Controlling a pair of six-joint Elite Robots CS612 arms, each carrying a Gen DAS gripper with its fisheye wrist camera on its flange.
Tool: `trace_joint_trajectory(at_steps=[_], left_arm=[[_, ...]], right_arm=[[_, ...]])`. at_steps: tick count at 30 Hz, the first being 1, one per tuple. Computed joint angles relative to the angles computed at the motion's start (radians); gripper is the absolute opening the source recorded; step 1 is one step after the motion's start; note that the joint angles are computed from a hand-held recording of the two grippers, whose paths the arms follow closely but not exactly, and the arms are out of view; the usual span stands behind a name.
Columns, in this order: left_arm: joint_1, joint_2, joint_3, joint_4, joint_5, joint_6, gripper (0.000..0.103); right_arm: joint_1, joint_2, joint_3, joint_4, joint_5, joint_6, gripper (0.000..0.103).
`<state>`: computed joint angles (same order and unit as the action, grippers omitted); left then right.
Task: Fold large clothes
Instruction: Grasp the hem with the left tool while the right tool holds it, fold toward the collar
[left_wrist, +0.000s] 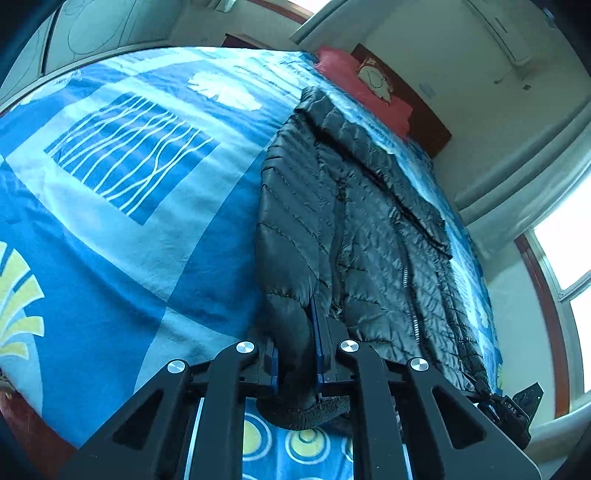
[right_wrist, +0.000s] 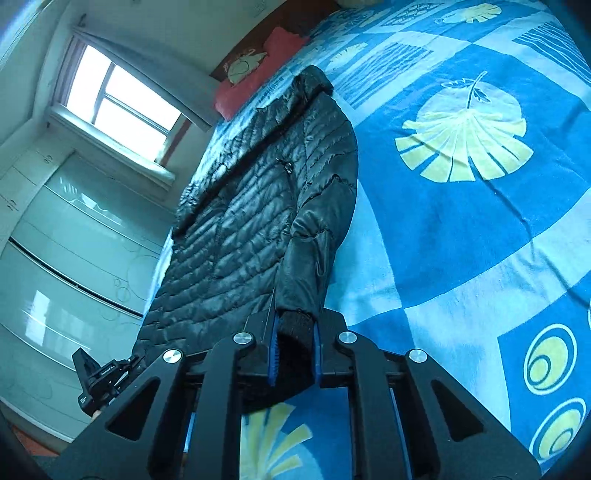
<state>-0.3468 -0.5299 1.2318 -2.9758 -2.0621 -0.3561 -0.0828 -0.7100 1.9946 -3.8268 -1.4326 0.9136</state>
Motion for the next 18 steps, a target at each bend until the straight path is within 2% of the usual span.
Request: trace_joint_trajectory(at_steps=[5,11,18], left_arm=[[0.006,-0.041,0.036,-0.022,-0.043,0.022,0.012],[0.020,-0.094,0.113,-0.070,-0.090,0.041,0.012],[0.046,-0.150,0.224,-0.150,-0.137,0.018,0.012]], right_arm=[[0.007,-0.026,0.037,-0.077,0.017,0.033,0.012],[0.032,-0.062,0.105,-0.181,0.008,0.068,0.011],[0.076,-0.084,0.186,-0.313,-0.044,0.102,0.011]])
